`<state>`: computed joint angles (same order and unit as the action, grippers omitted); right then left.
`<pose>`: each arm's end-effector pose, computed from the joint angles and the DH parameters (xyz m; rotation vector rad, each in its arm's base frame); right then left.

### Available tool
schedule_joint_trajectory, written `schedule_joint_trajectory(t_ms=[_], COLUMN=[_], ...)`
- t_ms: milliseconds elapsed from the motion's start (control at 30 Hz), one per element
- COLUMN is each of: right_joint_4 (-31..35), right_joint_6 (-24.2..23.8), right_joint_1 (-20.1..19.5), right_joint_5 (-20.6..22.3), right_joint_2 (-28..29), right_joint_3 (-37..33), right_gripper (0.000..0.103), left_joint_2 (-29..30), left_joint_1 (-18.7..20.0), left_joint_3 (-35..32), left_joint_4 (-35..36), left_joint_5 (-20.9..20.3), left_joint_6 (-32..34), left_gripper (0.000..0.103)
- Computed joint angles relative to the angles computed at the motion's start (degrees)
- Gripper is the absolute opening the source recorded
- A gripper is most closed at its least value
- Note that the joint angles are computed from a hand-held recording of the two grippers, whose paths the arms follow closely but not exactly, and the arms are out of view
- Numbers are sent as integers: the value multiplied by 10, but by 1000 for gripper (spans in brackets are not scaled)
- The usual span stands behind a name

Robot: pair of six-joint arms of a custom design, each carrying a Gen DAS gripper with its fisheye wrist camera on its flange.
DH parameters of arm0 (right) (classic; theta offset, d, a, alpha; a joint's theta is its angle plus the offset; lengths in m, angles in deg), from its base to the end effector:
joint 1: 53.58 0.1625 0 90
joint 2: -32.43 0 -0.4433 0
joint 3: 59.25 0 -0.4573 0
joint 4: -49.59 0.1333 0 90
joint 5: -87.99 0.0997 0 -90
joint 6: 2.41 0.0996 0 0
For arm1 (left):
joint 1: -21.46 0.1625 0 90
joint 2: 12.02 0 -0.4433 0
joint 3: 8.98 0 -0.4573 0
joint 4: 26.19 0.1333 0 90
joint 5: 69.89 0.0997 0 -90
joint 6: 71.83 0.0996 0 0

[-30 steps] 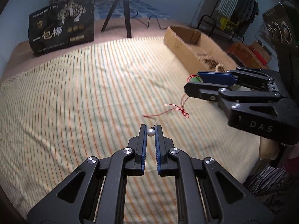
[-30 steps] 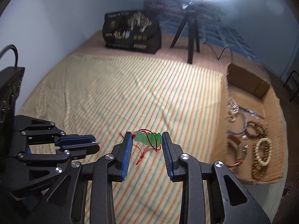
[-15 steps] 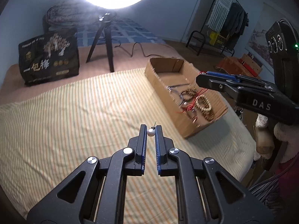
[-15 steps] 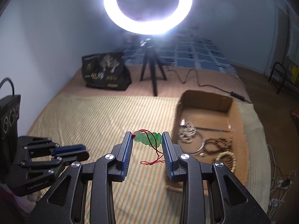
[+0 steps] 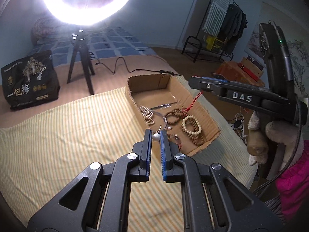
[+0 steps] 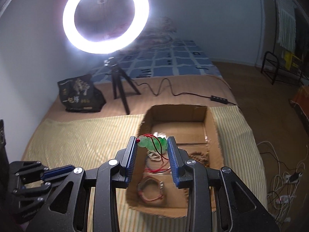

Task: Organize jewelry
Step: 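Carry the pendant and earring over the box and lower them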

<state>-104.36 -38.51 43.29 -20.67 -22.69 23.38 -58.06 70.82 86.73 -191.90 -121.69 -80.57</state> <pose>0.1958 -0.7775 0.2982 0.8160 -2.4546 0.7156 -0.3260 -0.6791 0.1064 0.5089 2.5301 -0.9126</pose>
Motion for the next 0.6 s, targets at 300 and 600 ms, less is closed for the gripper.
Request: schedule_joint_trajectory(t_ms=[300,600], right_joint_4=[3,14], right_joint_6=[-5,-7], right_joint_1=[-7,-16], right_joint_5=[-16,-30], right_joint_2=[26,59], right_joint_3=[-44,-93], right_gripper=[30,30], left_joint_2=[48,90], left_joint_1=[10,25], left_joint_3=[-64,-120], left_joint_4=[15,35], left_joint_5=[-7,-19], left_joint_6=[21,33], left_gripper=[7,7])
